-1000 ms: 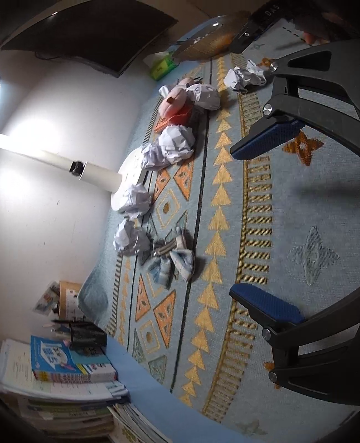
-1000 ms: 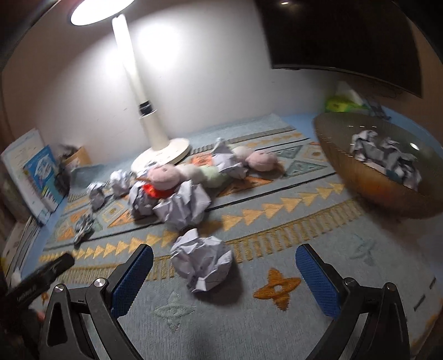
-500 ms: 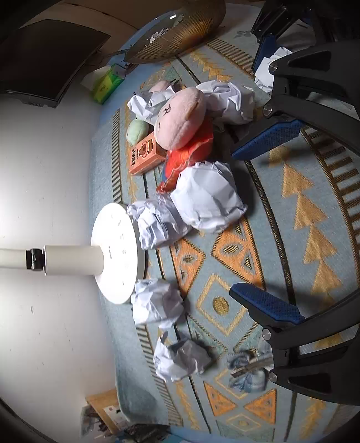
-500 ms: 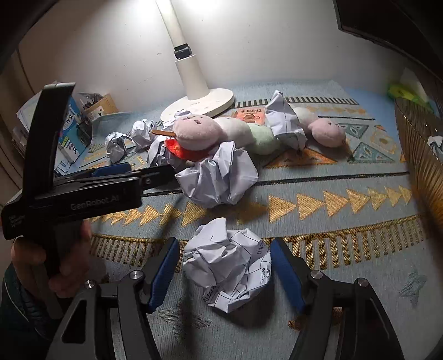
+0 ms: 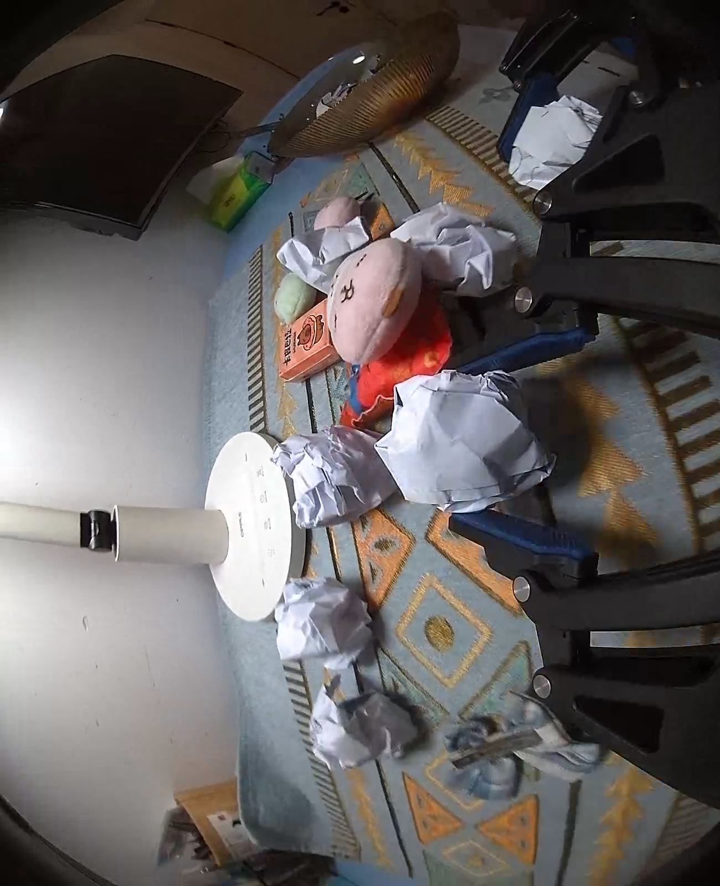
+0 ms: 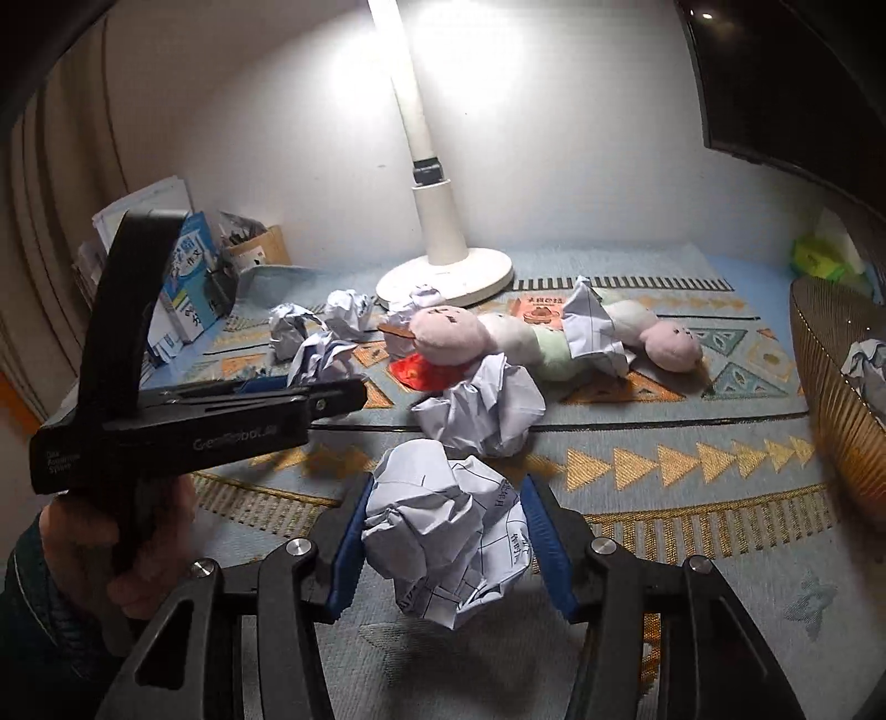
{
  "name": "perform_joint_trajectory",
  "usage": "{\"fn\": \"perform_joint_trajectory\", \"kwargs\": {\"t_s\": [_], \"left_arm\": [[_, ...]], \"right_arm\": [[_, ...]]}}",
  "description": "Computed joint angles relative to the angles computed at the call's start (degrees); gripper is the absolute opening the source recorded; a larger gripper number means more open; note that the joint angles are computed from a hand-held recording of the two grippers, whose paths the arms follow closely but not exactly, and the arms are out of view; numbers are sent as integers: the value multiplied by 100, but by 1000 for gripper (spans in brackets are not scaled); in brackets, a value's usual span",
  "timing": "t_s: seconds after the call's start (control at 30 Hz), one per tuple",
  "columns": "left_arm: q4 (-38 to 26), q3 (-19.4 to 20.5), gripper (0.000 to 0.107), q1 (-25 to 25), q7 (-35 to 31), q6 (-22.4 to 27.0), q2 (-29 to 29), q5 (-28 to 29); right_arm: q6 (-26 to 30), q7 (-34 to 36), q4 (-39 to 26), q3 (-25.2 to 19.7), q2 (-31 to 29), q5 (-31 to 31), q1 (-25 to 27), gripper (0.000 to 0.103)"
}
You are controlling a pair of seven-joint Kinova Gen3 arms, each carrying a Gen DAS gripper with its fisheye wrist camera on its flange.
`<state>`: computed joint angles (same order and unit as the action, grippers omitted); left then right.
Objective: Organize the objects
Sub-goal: 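Grasp a paper ball beside the pink plush with the left gripper while the right holds its ball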
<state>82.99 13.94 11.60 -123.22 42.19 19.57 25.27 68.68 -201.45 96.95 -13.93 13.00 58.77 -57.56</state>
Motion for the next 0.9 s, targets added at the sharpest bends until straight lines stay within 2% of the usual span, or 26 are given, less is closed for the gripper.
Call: {"fn": "perform_joint_trajectory", "kwargs": {"t_s": [0.1, 0.17, 0.3, 0.37, 0.47, 0.5, 0.53, 0.57, 0.67, 0.83, 0.87, 0.9], "left_arm": [[512, -36, 46, -329, -53, 77, -394, 381], [1010, -107, 46, -442, -205, -88, -741, 578], [1786, -268, 46, -323, -325, -525, -1326, 636], [2032, -325, 47, -125, -176, -875, -1496, 381], [2214, -359, 48, 67, -22, -1244, -1552, 75], [2244, -367, 48, 90, 5, -1316, -1535, 50], [2218, -379, 48, 119, 123, -1322, -1501, -68], [2200, -433, 49, 194, 221, -1337, -1481, -187], [2157, -366, 51, 113, 87, -1239, -1447, -150], [2071, -384, 51, 136, 303, -1094, -1394, -308], [2090, -383, 51, 131, 311, -1117, -1408, -303], [2109, -379, 51, 129, 308, -1137, -1421, -302]], "right_arm": [[71, 117, -107, 16, 60, -90, 21, 52], [295, 120, -200, 35, 101, -168, -30, 52], [522, 57, -352, 49, 172, -313, -114, 52], [499, 236, -480, 61, 250, -570, -53, 52], [490, 483, -572, 133, 342, -707, -43, 53], [431, 531, -558, 154, 327, -716, -36, 60], [384, 609, -567, 164, 320, -770, -14, 72], [352, 667, -572, 176, 315, -806, -3, 74], [308, 585, -509, 207, 284, -778, -45, 74], [224, 583, -503, 220, 273, -904, 42, 73], [140, 623, -492, 223, 261, -972, 95, 70], [24, 659, -459, 225, 240, -1024, 148, 61]]}}
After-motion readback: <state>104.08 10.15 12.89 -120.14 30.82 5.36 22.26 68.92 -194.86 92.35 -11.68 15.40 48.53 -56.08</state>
